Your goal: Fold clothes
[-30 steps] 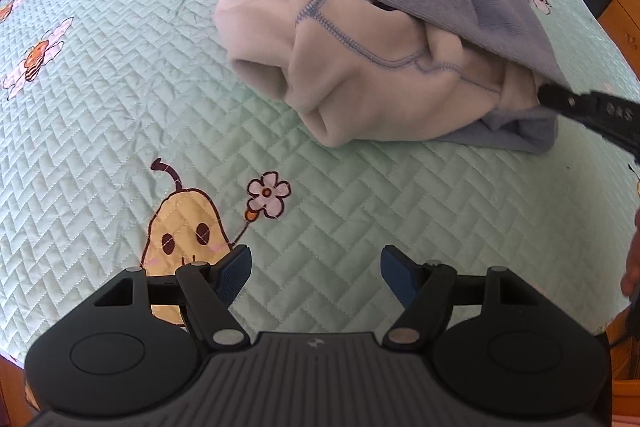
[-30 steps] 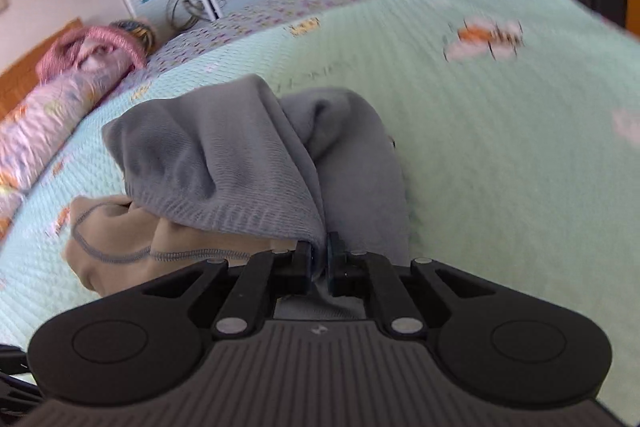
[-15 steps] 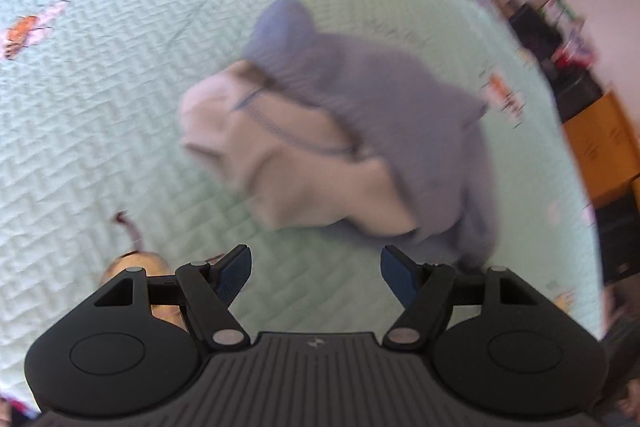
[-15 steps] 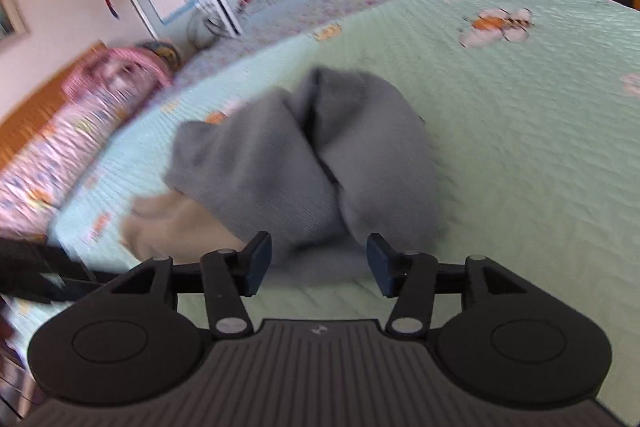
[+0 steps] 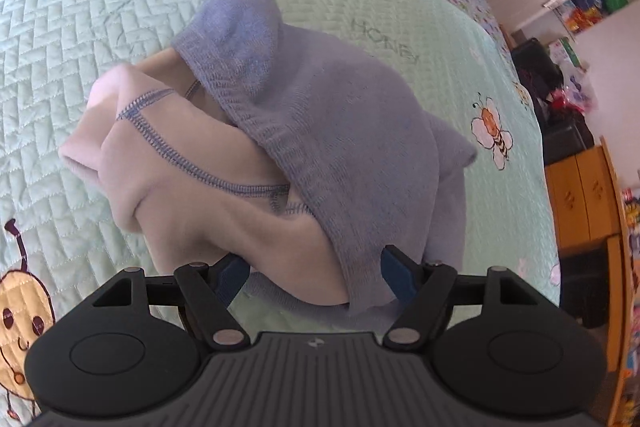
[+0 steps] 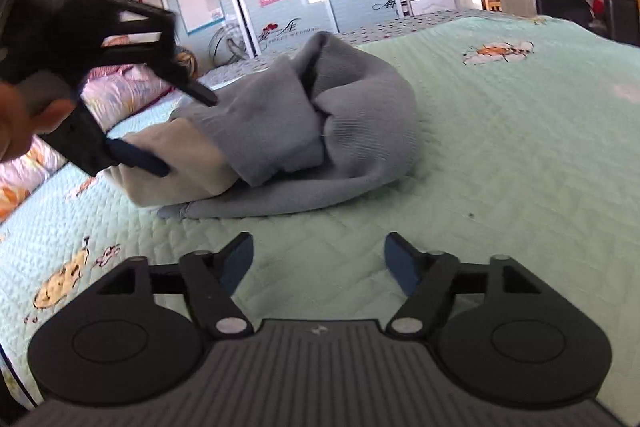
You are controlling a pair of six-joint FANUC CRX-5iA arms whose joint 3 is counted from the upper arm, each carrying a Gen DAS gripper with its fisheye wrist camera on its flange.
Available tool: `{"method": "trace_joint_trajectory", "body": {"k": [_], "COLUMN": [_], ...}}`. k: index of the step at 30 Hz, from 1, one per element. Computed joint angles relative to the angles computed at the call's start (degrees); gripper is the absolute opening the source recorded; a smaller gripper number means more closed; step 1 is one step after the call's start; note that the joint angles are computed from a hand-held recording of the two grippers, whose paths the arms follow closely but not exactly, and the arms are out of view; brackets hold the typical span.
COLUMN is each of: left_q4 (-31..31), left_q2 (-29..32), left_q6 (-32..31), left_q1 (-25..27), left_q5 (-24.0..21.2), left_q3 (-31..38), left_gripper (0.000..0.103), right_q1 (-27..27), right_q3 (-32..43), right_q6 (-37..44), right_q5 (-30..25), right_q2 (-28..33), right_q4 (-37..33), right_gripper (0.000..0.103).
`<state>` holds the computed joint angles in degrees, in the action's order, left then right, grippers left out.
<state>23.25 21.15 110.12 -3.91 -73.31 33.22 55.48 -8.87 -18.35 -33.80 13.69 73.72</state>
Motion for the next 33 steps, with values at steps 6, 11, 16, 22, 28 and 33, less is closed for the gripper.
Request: {"method": "trace_joint_trajectory", "body": {"k": [6, 11, 16, 22, 28, 33], "left_q4": [5.9, -2.12, -1.16, -4.93, -16.81, -22.3], "left_q2": [-4.91, -0.93, 0.75, 3.28, 5.93, -1.92], "left_q6": [-3.95, 1.94, 2.76, 4.44, 6.33, 4.59], "left_q1": [0.75, -0.22, 0.26, -1.54, -5.14, -6.76], "left_q5": [5.51, 3.05, 6.88, 8.59, 1.34, 6.2], "left_q3": [-5.68, 1.56, 1.09, 4.28, 12.68, 6.02], "left_gripper": [0.076, 0.076, 0.076, 0.076, 0.026, 0.015], "right_q1": [-3.04, -3.78, -4.83, -6.38, -6.55, -7.16], "right_q3": [-4.13, -4.46, -4.86, -5.82, -5.93, -6.5], "right_q6": [-10.88, -13.27, -16.19, -20.73, -22.25, -24.53], "right_q5": [5.92, 7.23, 8.8, 11.09, 11.1, 11.81], "right_q2": [-2.18, -2.2, -2.17, -2.47, -2.28, -2.58], "right_q4": [8.04, 9.91, 12.66, 17.26, 18.79, 20.89], "right_gripper": [0.084, 0.085, 0.087, 0.091, 0.091, 0.091]}}
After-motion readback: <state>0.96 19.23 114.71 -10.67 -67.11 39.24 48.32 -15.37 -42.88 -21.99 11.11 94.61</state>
